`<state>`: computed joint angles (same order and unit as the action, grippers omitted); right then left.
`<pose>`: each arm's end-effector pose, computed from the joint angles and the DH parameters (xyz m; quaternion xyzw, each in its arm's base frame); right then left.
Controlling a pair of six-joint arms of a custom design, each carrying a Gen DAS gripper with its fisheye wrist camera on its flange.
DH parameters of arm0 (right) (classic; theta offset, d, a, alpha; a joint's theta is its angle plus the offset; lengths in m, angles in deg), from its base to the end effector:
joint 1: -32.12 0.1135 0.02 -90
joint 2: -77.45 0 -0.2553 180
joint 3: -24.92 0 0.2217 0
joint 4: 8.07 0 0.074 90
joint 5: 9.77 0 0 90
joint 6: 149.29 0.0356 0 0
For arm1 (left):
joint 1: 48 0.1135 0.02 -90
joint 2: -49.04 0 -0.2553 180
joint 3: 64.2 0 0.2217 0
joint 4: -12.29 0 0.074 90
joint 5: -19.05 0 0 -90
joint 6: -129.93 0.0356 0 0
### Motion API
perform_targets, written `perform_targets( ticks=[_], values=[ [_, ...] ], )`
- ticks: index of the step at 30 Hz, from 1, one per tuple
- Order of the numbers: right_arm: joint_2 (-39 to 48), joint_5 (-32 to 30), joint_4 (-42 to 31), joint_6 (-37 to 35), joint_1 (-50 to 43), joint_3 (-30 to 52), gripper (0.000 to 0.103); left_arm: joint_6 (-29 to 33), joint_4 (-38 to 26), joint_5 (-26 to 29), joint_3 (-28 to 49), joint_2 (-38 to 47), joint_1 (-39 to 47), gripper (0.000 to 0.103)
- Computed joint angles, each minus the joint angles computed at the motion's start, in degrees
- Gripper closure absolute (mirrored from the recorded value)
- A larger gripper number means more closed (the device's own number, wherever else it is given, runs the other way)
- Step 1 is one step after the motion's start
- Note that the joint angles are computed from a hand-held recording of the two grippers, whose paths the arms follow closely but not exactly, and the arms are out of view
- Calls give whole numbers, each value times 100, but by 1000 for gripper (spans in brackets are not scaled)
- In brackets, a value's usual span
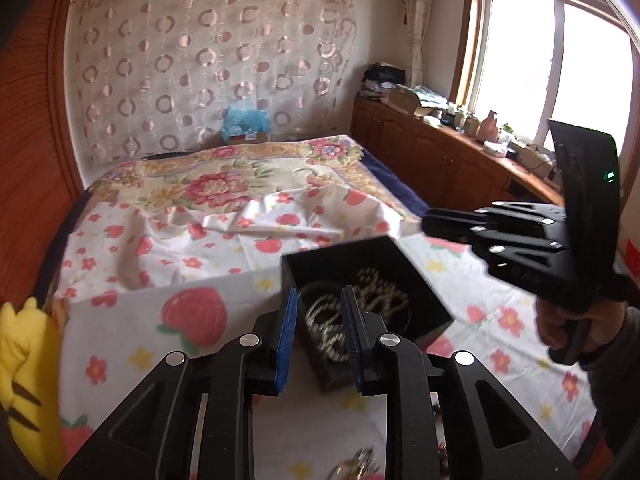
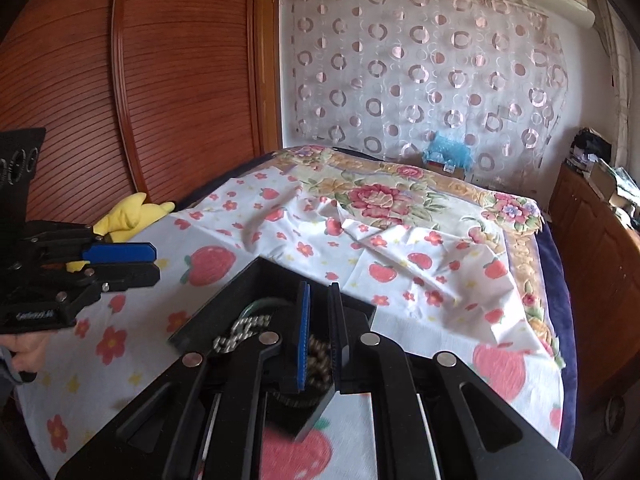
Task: Organize jewelry
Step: 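Withdraw both open tools from the box back toward the jewelry pile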
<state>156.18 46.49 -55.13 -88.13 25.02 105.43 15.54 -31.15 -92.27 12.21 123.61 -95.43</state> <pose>0.2650 -0.0131 0.2971 -0.2753 0.8483 0.1430 0.4291 0.1812 -0.1782 0.2956 0.1047 0.8935 -0.0996 0.4252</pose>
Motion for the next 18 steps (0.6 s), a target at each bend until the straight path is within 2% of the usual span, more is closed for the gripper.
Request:
perform_targets(
  ticks=[6, 9, 18],
  values=[
    [-920, -343, -305, -514, -570, -959, 92, -548, -234, -419, -716, -615, -468, 82],
    [-1253, -491, -518, -849, -880, -1413, 79, -861, -333, -620, -986, -768, -782, 81],
    [-1656, -257, -1005, -1568, -1053, -2273, 79, -2046, -731, -1354, -1531, -985, -1967, 81]
  ],
)
